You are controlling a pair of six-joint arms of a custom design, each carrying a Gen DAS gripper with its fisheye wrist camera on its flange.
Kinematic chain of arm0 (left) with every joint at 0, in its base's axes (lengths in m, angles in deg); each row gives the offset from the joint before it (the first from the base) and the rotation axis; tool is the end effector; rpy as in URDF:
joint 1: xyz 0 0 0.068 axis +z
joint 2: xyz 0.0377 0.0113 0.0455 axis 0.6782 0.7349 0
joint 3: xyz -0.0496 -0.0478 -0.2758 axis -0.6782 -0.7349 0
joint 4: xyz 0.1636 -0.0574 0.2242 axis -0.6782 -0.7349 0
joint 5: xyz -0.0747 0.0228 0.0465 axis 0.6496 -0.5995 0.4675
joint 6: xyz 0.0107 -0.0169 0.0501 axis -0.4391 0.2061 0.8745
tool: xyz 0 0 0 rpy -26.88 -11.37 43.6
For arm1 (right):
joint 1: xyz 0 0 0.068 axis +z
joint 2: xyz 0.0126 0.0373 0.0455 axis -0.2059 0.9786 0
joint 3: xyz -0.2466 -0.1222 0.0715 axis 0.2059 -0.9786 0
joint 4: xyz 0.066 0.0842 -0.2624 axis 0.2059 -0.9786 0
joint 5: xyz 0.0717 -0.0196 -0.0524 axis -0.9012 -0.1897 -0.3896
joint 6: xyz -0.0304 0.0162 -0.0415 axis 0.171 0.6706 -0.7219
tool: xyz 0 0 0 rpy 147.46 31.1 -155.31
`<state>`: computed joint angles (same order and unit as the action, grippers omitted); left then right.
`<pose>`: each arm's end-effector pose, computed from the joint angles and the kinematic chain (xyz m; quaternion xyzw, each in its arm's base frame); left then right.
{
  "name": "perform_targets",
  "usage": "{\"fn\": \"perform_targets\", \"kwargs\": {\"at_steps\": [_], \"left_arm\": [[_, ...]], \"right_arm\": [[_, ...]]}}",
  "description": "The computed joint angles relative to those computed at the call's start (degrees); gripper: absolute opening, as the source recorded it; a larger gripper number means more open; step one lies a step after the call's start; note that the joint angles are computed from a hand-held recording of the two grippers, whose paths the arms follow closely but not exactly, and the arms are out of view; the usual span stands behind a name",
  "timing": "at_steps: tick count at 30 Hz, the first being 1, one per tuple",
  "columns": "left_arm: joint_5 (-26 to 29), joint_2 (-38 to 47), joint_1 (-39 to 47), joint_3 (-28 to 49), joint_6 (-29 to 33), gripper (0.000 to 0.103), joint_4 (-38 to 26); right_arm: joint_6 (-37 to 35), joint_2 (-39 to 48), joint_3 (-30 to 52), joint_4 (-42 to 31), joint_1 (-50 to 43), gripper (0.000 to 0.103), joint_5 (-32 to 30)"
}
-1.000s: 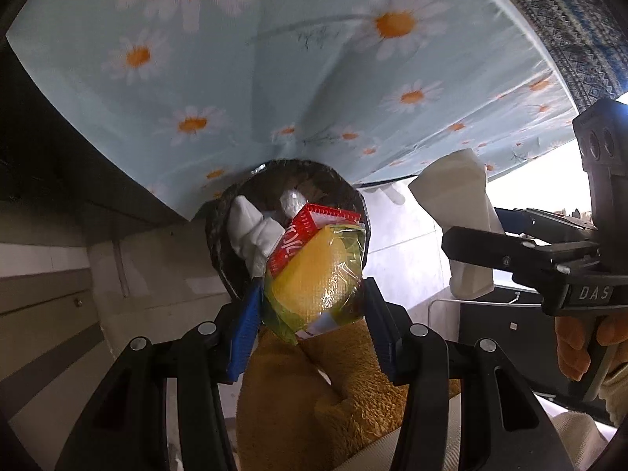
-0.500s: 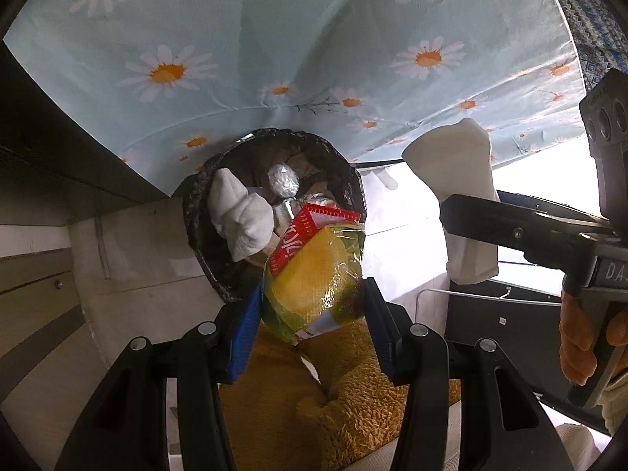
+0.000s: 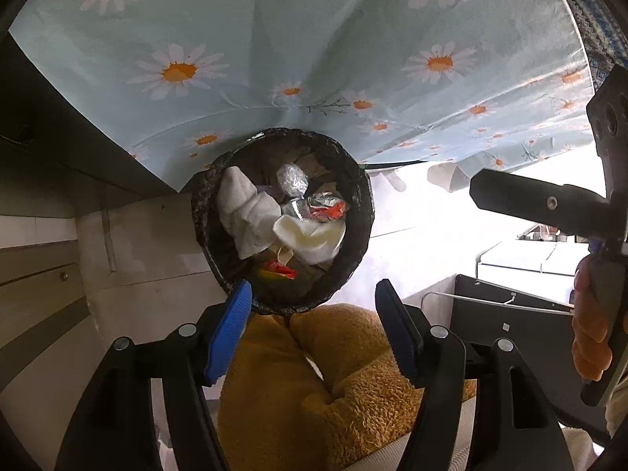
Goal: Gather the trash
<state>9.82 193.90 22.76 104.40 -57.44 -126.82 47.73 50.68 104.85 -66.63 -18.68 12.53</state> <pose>0.2781 -0.1128 0.1164 -0.3580 -0.9174 0.1605 0.0670 0.1870 -0.0067 0.1735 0.3169 0.9176 0.2374 0.0347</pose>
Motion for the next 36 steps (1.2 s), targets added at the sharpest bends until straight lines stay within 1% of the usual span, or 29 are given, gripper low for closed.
{"fn": "perform_targets", "kwargs": {"at_steps": [5, 7, 16, 23, 26, 30, 32, 36], "left_arm": [[-0.48, -2.09, -0.48, 0.89, -0.63, 0.063, -1.72], [-0.36, -3.04, -0.67, 1.37, -1.00, 0.063, -2.57], [-0.14, -11.19, -2.80, 5.85, -3.92, 0.063, -9.35], [0.13, -18.56, -4.68, 9.84, -6.92, 0.063, -14.11], [-0.92, -21.64, -6.16, 11.65, -9.92, 0.063, -15.51], [-0.47, -24.02, -7.49, 14.03, -12.79, 0.063, -17.28], [-0.71, -25.90, -8.46, 15.47, -13.79, 0.063, -17.86], [-0.80, -27.69, -9.47, 19.04, -15.31, 0.063, -19.29]], "right_arm": [[0.02, -1.71, 0.29, -1.88, -1.68, 0.083, -1.75], [-0.32, -3.15, 1.03, -3.67, -2.32, 0.083, -1.32], [-6.11, -9.03, 8.24, -15.28, -7.87, 0.083, -1.27], [-15.33, -12.98, 17.42, -25.31, -14.72, 0.083, -3.30], [-20.83, -14.04, 21.63, -29.82, -19.62, 0.083, -4.96], [-29.05, -14.64, 25.80, -34.10, -25.58, 0.086, -6.56], [-32.22, -14.73, 27.68, -36.26, -28.43, 0.086, -8.37], [-37.87, -14.85, 31.47, -39.73, -33.00, 0.086, -10.07]]}}
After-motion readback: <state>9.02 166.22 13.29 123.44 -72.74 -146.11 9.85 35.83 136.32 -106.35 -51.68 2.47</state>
